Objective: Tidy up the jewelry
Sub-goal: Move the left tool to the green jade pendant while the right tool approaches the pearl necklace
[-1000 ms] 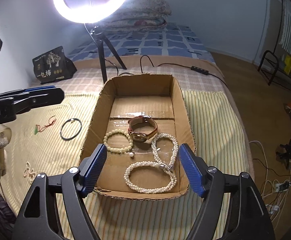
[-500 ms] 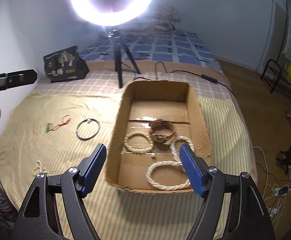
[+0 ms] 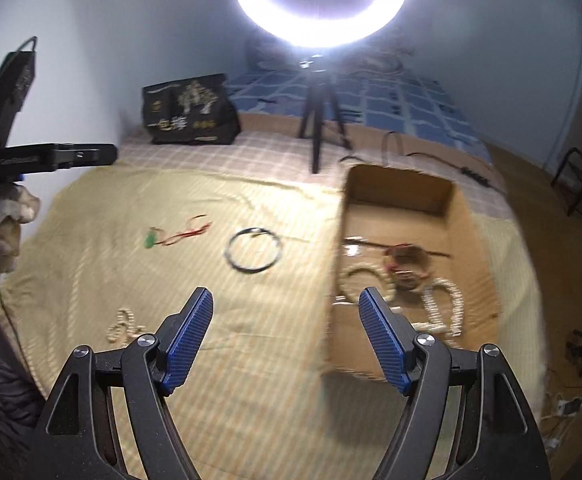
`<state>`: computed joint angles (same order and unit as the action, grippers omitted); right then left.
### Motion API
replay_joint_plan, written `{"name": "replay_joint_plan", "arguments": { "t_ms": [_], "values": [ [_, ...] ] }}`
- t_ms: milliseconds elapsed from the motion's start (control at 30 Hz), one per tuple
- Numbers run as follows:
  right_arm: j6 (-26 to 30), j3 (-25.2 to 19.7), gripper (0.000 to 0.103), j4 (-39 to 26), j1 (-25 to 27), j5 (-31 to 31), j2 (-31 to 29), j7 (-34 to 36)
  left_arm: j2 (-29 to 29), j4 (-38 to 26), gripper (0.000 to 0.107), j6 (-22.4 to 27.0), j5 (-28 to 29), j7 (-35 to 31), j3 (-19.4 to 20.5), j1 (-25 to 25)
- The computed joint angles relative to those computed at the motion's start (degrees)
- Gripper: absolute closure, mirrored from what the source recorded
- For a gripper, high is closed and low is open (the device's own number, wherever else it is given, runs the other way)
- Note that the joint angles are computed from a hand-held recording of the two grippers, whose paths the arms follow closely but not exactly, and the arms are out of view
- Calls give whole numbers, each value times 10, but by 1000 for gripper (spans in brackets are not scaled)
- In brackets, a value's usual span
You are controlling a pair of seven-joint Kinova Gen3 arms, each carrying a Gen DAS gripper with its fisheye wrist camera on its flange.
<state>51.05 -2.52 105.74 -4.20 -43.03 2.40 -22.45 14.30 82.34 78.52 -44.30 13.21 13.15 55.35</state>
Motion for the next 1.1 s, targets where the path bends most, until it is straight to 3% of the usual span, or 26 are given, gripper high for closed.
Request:
{"name": "replay_joint_plan", "arguments": {
  "t_ms": [267, 500, 967, 1100],
  "values": [
    [4, -22, 28, 42, -34, 4, -3, 38, -16, 46, 38, -31, 34, 8, 9, -17],
    [13, -46, 28, 64, -74, 34, 14, 41, -33, 85, 57, -68, 65, 13, 13, -39],
    [-30, -87, 28, 76, -138, 85, 57, 14, -71, 205, 65, -244, 148, 34, 13, -126],
    [-45, -94, 28, 74, -147, 105, 69, -4, -61, 205, 68, -254, 166, 20, 10, -143]
  ]
}}
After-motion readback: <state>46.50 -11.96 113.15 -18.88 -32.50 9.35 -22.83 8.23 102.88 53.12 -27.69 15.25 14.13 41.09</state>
